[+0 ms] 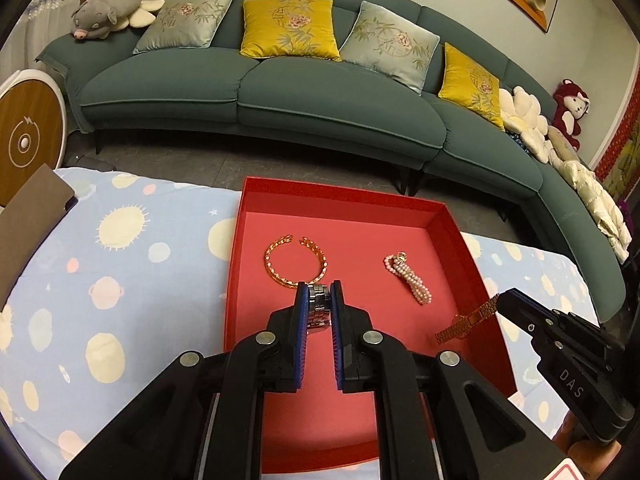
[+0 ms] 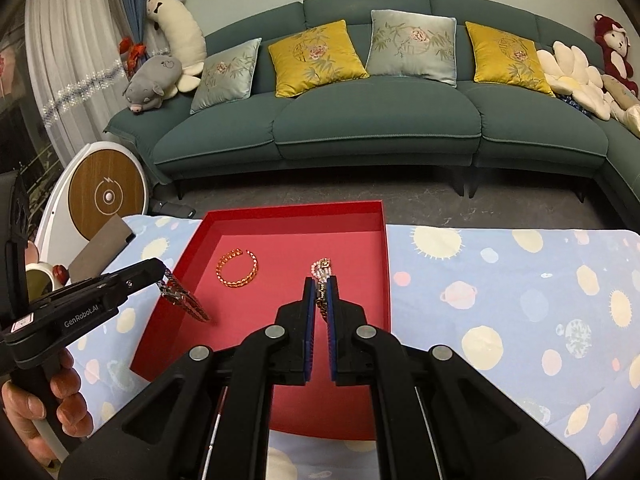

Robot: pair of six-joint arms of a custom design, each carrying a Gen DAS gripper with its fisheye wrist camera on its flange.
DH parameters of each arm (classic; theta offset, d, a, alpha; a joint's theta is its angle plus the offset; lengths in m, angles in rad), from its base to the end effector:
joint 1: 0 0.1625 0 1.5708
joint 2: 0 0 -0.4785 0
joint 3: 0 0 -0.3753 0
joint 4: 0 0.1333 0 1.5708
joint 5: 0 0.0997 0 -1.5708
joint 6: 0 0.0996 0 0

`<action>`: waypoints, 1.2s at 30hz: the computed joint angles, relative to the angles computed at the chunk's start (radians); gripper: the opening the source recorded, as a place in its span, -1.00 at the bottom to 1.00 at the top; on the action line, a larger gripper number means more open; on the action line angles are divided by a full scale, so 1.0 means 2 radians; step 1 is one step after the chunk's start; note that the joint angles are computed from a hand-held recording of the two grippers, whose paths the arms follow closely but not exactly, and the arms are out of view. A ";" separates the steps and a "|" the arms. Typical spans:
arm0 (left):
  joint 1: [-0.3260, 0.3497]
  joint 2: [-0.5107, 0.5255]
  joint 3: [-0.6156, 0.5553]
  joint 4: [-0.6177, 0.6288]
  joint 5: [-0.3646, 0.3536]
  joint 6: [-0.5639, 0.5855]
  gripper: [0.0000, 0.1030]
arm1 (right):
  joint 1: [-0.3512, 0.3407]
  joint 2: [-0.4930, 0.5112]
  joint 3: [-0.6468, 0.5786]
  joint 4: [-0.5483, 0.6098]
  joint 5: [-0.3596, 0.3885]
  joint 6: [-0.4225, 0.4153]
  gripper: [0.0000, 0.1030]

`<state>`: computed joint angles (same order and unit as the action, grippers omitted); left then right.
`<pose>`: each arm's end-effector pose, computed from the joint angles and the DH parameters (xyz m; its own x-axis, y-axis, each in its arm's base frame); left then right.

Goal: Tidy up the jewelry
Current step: 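Lower the silver watch into the red box with the left tool while the right releases the gold watch there, then move the left tool to the black beaded bracelet and grasp it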

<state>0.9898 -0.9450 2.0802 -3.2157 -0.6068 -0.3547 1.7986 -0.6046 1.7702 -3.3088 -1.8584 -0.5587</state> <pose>-0.1239 -0.5806 0.2091 -0.8197 -0.2741 -0.5030 0.2073 0.6766 -0.7066 0.2553 -0.6359 0.0633 -0.7209 -0.4908 0.4893 -0.6745 0.6589 -0.3329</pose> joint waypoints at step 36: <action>-0.143 -0.100 0.224 0.116 0.054 -0.298 -0.13 | -0.046 -0.139 0.254 -0.136 0.037 0.011 -0.37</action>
